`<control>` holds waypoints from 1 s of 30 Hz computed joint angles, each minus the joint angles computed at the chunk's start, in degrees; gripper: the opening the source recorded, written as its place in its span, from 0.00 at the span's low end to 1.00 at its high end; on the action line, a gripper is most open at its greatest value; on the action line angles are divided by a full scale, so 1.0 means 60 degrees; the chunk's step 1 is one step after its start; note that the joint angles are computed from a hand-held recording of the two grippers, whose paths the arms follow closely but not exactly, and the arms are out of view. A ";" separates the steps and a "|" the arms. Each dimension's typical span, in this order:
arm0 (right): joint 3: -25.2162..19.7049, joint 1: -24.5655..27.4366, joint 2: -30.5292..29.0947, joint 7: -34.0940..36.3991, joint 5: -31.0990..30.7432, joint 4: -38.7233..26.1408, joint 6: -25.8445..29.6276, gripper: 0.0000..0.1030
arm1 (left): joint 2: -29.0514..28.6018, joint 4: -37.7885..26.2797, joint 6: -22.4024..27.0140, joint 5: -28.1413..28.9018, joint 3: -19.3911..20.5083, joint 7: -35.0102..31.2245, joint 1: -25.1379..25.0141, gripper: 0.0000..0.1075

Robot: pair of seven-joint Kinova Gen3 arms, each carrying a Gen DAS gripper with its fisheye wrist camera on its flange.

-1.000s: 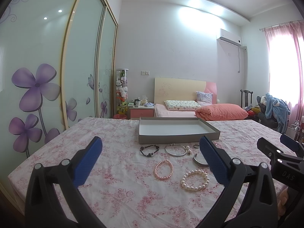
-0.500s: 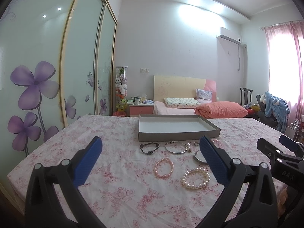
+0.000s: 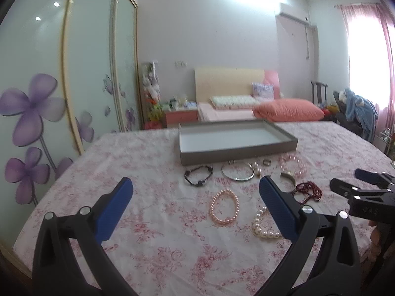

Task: Organize jewelry
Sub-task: 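Grasp the pink pearl bracelet with the left gripper while the right gripper grasps the dark red beaded bracelet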

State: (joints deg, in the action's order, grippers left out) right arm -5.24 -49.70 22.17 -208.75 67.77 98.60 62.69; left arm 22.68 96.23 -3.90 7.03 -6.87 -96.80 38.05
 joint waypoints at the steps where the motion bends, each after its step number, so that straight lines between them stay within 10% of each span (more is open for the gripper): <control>1: -0.0196 0.0442 -0.0044 0.0382 -0.0314 -0.0092 -0.0388 0.82 | 0.0106 -0.0286 0.0388 -0.0110 0.0398 -0.0012 -0.0374 0.92; 5: -0.0695 0.1778 0.0018 0.1936 -0.1538 -0.0500 -0.1568 0.72 | 0.0609 -0.1485 0.1942 -0.0620 0.1481 0.0136 -0.1359 0.92; 12: 0.0341 0.1710 0.0280 0.4254 -0.3615 -0.1301 -0.2083 0.65 | 0.1647 -0.3694 0.4636 -0.0897 0.2765 -0.0156 -0.2296 0.92; 23: 0.1076 0.1283 0.0730 0.5422 -0.4284 -0.1958 -0.1524 0.39 | 0.2376 -0.4908 0.5783 -0.0973 0.2645 -0.0404 -0.2090 0.92; 30: 0.1147 0.1212 0.0740 0.5275 -0.4164 -0.1895 -0.1579 0.40 | 0.3412 -0.6849 0.7707 -0.1188 0.2407 -0.0284 -0.1773 0.70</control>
